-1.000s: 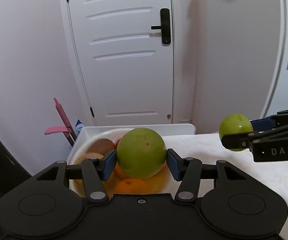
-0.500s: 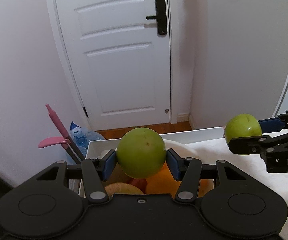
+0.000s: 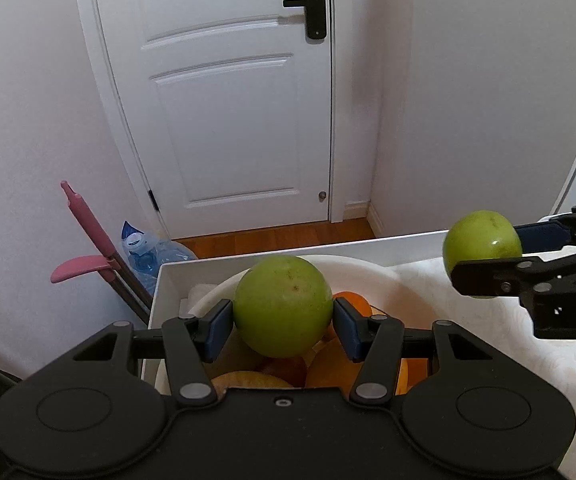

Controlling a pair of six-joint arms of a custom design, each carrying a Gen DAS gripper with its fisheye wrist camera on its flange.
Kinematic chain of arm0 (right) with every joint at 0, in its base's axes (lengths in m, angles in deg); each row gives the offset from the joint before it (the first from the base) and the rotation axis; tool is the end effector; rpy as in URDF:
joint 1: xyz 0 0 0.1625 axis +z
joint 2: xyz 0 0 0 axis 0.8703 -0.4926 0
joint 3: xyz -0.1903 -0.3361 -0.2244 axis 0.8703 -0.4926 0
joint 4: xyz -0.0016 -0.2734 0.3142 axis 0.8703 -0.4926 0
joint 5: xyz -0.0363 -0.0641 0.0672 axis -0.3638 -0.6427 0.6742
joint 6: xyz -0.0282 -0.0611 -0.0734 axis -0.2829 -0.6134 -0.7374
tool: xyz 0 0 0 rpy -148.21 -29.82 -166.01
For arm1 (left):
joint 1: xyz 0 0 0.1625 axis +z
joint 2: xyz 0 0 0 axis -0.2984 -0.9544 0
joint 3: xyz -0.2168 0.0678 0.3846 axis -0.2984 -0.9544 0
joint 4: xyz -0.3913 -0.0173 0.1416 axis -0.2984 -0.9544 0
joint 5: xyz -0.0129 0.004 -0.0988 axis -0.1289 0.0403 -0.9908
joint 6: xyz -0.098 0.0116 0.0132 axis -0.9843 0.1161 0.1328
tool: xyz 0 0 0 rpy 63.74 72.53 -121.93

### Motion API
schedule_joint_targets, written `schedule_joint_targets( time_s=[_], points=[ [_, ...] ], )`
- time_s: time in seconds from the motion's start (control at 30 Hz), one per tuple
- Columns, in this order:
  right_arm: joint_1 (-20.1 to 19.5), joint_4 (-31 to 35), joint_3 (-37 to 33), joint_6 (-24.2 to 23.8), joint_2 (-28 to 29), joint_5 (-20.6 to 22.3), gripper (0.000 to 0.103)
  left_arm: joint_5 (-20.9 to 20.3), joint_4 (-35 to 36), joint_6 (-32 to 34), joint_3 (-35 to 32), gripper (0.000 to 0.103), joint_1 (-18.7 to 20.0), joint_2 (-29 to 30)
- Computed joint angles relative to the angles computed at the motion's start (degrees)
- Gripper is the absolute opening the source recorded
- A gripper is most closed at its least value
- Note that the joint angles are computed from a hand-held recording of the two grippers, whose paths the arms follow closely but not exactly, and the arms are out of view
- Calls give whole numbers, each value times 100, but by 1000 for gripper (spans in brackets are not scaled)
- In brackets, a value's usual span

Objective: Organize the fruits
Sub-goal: 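Carry both green apples in the two tools over the bowl, then release the green apple with the left tool while the right tool releases its apple into the bowl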

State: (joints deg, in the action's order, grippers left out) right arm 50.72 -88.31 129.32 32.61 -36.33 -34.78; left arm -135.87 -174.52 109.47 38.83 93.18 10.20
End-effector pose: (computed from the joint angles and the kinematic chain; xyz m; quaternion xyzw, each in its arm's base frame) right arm 0.3926 -0.7876 -0.0504 0.2252 -0.8867 0.3174 0.2495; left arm -0.0059 -0.7922 0.3235 0.2858 0.8495 -0.2937 0.3322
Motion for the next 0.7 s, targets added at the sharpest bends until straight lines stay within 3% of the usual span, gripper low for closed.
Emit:
schedule_joint_targets(
  time_s=[0.07, 0.13, 0.2, 0.37, 0.7],
  points=[
    [-1, 65, -62, 13, 23, 10, 69, -28, 74, -28, -19, 59, 3, -7],
    [3, 148, -149, 23, 53, 18, 69, -96, 28, 4, 15, 66, 7, -33],
    [5, 199, -203, 23, 71, 20, 69, -125, -231, 147, 134, 84, -11, -80],
    [-7, 247, -196, -12, 38, 119, 69, -229, -378, 122, 376, 85, -33, -287],
    [-70, 493, -362, -381, 94, 535, 70, -51, -751, -40, 973, 99, -98, -726]
  ],
)
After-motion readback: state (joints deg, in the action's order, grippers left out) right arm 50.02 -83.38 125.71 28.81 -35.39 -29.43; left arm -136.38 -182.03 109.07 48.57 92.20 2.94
